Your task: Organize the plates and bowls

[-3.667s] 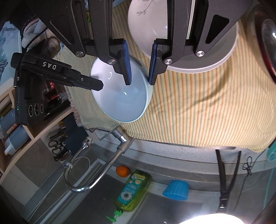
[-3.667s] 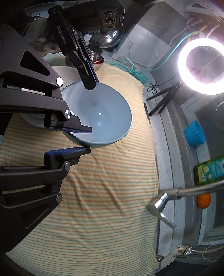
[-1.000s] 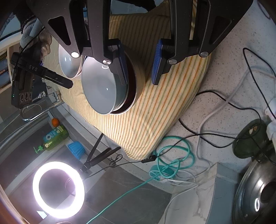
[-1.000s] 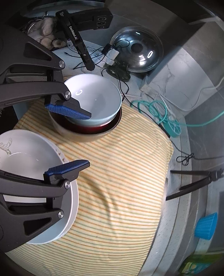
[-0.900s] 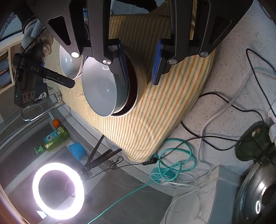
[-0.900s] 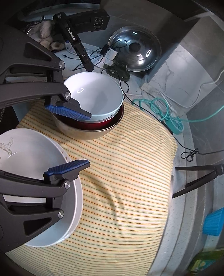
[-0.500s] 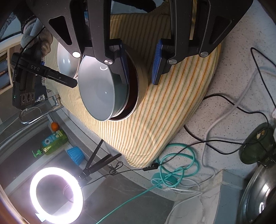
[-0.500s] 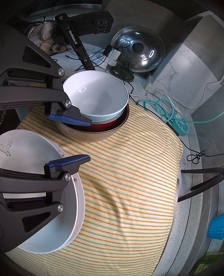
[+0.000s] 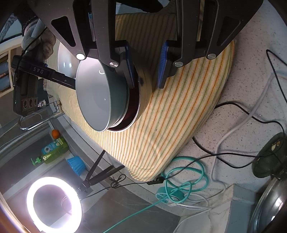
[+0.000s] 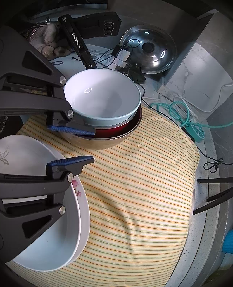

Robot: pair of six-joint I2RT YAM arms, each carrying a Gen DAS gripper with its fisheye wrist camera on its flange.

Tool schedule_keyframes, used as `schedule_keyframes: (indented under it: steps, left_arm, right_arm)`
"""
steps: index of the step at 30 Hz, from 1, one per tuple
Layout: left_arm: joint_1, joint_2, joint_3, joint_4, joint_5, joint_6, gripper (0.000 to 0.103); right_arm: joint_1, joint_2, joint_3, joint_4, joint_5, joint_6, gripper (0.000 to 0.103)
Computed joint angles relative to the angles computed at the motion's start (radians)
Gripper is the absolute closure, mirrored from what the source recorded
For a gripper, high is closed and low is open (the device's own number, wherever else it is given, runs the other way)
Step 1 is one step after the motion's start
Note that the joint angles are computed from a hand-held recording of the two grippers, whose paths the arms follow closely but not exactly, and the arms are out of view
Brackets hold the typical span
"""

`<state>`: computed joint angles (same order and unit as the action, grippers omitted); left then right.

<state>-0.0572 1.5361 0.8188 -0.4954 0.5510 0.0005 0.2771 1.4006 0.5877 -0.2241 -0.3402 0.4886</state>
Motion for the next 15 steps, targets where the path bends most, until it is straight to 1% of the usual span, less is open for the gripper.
schedule_keyframes:
  steps: [3,15]
  left_arm:
    - [-0.009,0.001,0.002,0.004,-0.008,0.004,0.083]
    - [-0.020,-0.002,0.003,0.005,-0.032,0.019,0.083]
  right_arm:
    - [0.006,0.018,0.005,0.006,-0.007,0.001,0.079]
    - [0.012,0.048,0.023,0.006,-0.006,-0.003,0.080]
